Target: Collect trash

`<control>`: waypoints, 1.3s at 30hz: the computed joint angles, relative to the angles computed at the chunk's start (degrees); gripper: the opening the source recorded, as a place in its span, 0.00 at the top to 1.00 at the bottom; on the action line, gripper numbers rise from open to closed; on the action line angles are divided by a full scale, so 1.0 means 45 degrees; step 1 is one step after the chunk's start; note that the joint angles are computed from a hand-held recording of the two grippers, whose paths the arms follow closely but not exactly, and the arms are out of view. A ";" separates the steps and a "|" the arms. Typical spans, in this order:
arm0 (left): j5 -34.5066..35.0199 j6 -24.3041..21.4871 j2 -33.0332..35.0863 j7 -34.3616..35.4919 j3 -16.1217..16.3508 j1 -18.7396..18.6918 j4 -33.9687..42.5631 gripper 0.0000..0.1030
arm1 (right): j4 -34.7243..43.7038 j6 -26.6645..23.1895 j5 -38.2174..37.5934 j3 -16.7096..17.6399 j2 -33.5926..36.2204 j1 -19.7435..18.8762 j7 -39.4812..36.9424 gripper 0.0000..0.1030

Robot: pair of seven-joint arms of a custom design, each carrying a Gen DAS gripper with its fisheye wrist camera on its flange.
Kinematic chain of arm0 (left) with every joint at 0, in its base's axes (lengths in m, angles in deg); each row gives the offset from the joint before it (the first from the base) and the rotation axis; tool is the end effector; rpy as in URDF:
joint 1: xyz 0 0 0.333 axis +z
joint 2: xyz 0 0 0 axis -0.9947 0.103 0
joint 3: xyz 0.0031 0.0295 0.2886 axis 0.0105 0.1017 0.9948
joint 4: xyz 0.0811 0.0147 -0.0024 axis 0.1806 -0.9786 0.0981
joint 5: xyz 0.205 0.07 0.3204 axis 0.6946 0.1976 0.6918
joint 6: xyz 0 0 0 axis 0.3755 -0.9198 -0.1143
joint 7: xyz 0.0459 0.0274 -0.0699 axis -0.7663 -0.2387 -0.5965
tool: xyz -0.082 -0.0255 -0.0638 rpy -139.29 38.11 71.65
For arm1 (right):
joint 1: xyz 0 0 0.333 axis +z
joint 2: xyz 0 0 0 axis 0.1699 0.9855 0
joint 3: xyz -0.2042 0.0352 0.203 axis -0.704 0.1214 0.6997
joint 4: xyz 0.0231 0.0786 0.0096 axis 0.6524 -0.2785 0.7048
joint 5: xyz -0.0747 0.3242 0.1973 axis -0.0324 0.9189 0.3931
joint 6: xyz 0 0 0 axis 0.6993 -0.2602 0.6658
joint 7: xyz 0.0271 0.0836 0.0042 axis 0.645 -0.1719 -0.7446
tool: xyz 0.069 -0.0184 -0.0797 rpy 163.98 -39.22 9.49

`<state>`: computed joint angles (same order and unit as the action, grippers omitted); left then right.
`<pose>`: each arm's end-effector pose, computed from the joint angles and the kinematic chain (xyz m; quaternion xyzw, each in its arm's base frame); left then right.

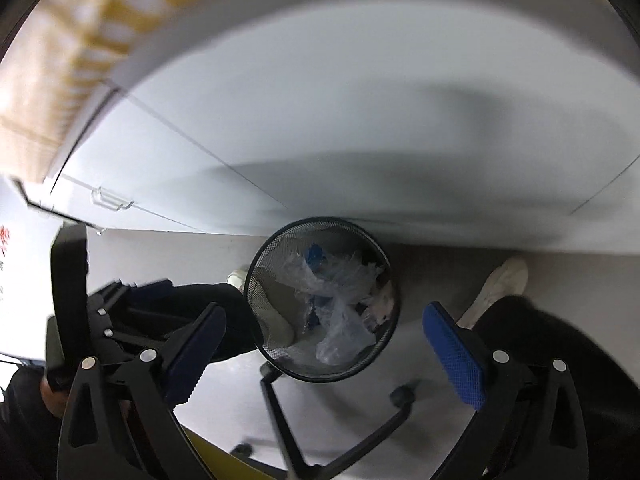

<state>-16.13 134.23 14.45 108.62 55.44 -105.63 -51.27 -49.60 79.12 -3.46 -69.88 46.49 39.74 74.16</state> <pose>0.5200 -0.4063 0.4079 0.5296 -0.8403 0.1150 0.0111 0.4455 0.3821 0.4678 -0.6221 0.7532 0.0065 0.2136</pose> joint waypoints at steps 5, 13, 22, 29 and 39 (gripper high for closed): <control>-0.0266 0.0669 -0.1389 0.0113 -0.0128 0.0050 -0.0905 0.05 | -0.0186 -0.0343 -0.0245 0.0209 -0.0833 0.0121 -0.0221 0.03; -0.1700 0.1124 -0.3556 0.1038 -0.0175 0.0053 -0.2280 0.04 | -0.1098 0.0517 -0.0035 0.0730 -0.2093 0.0309 -0.0568 0.03; -0.0924 0.1881 -0.4948 0.0202 0.0078 -0.0364 -0.3639 0.04 | -0.1785 0.1262 -0.1205 0.1296 -0.2480 0.0118 -0.0053 0.03; -0.1167 0.1954 -0.4917 0.0275 0.0161 -0.0450 -0.3839 0.04 | -0.2051 0.1640 -0.1507 0.1336 -0.2443 0.0174 -0.0106 0.03; -0.1045 0.1896 -0.4817 0.0208 0.0159 -0.0457 -0.3814 0.04 | -0.2135 0.1819 -0.0968 0.1243 -0.2421 0.0271 -0.0694 0.03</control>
